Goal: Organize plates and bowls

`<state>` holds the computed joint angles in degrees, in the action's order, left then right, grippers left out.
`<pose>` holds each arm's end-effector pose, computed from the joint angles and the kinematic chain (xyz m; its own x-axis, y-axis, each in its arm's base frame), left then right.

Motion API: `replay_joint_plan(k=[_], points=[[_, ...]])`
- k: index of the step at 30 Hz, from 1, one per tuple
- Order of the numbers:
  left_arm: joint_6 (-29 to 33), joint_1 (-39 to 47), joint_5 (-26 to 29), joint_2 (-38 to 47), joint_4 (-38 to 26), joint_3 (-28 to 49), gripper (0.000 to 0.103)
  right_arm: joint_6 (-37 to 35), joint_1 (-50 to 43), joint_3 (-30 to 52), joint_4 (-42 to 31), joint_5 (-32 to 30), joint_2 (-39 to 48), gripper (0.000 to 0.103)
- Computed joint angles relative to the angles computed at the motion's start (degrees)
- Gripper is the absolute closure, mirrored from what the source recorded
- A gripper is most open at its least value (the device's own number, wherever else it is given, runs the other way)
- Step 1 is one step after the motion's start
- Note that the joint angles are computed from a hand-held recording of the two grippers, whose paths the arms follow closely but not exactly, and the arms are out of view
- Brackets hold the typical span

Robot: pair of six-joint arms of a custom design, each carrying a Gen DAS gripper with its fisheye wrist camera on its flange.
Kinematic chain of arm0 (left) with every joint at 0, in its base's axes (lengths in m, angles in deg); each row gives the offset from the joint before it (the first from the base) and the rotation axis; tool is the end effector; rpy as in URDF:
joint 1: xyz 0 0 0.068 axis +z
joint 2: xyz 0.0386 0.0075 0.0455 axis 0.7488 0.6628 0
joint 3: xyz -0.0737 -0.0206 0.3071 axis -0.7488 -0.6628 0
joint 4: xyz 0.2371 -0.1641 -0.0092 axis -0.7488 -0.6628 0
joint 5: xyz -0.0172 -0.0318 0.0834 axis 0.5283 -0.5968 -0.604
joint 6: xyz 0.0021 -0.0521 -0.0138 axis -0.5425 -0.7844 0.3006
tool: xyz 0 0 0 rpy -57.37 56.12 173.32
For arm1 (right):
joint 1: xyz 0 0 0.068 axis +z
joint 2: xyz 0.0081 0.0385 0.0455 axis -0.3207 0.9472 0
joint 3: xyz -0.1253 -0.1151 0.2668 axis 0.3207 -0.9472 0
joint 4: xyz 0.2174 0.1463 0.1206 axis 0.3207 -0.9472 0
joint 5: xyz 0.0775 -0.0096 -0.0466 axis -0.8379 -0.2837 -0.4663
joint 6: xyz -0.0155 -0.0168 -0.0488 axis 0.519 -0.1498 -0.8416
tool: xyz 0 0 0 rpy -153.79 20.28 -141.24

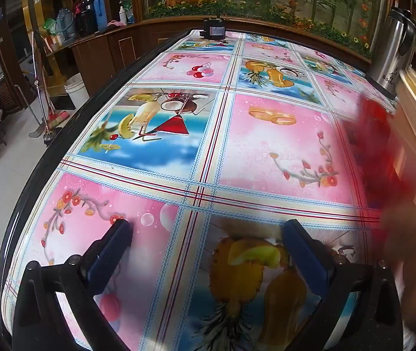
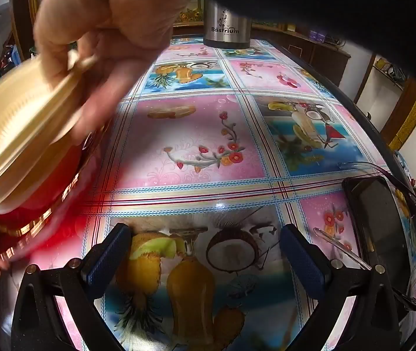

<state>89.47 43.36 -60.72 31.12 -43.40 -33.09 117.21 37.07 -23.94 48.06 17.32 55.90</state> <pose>0.3249 -0.0337 0.0483 -0.7771 0.2303 -0.5857 0.2889 0.9573 -0.0070 0.1913 0.2446 0.0615 -0.6189 0.5293 -0.5803 0.6468 0.7627 0.0057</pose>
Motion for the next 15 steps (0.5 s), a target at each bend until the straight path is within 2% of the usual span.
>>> replay_joint_plan(k=[15], points=[[-1.53,0.44,-1.32,0.56,0.52,0.26,0.000,-0.53,-0.28,0.74,-1.18,-0.21,0.24,0.001]])
